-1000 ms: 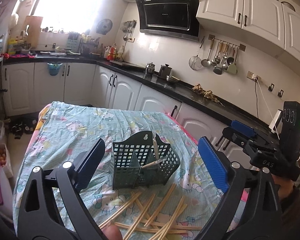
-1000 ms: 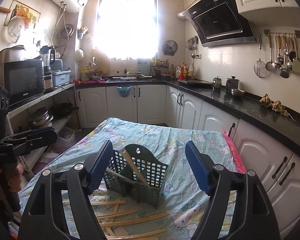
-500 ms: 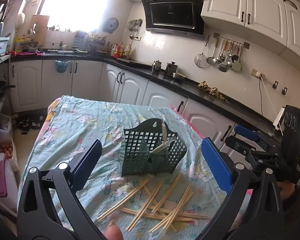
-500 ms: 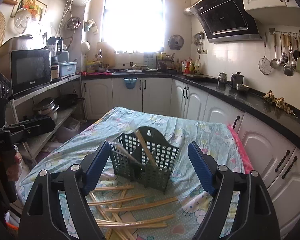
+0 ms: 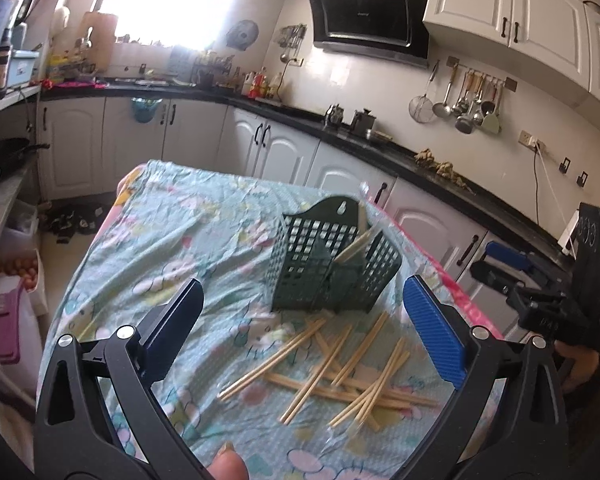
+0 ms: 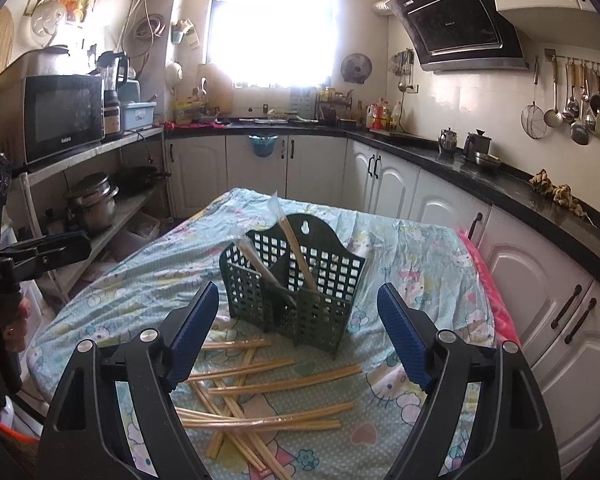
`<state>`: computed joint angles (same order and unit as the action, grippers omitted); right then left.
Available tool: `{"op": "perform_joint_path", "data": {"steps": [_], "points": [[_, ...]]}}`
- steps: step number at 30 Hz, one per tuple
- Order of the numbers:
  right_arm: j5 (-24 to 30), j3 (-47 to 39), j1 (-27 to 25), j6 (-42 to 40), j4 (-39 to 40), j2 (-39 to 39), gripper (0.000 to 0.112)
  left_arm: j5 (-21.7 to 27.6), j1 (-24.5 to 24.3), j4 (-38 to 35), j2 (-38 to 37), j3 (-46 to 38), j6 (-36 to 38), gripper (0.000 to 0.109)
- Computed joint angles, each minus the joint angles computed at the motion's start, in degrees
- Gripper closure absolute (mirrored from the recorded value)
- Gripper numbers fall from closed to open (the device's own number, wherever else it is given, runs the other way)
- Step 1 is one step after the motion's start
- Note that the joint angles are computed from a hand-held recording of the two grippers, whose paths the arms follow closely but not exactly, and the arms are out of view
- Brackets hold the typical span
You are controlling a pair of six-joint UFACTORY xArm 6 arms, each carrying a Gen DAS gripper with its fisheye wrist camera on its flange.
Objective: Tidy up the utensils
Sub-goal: 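Withdraw the open left gripper from the basket back over the chopsticks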
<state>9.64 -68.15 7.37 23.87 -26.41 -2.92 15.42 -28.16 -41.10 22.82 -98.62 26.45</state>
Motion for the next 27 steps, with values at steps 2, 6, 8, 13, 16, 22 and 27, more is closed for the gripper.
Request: {"op": "perform_joint_path", "data": {"steps": [2, 6, 8, 13, 16, 22, 27], "points": [[0.1, 0.4, -0.1, 0.5, -0.5, -0.1, 0.033, 0.3, 0.2, -0.1, -0.4, 1.4, 0.0, 0.016], [0.6, 1.2, -0.1, 0.9, -0.6, -0.2, 0.033, 0.4, 0.3, 0.2, -1.5, 4.3, 0.7, 0.016], [0.9, 1.7, -0.1, 1.3, -1.0, -0.2, 0.033, 0.3, 0.2, 0.2, -1.9, 5.5, 0.9, 0.016], [1.4, 2.8, -0.1, 2.7, -2.2, -0.6, 0.033, 0.4, 0.1, 0.5, -1.9, 7.0, 0.8, 0.016], [1.7, 3.7, -0.1, 3.6, -2.8, -0.9, 0.033, 0.6, 0.0, 1.3, -1.9, 7.6, 0.3, 0.016], [2.5, 4.7, -0.3, 3.7, -1.9, -0.6, 0.033, 1.6, 0.1, 0.9, -1.5, 8.3, 0.4, 0.016], [3.7, 5.2, -0.6, 5.1, -3.3, 0.1, 0.033, 2.8, 0.6, 1.5, -0.6, 8.5, -0.3, 0.016]]}}
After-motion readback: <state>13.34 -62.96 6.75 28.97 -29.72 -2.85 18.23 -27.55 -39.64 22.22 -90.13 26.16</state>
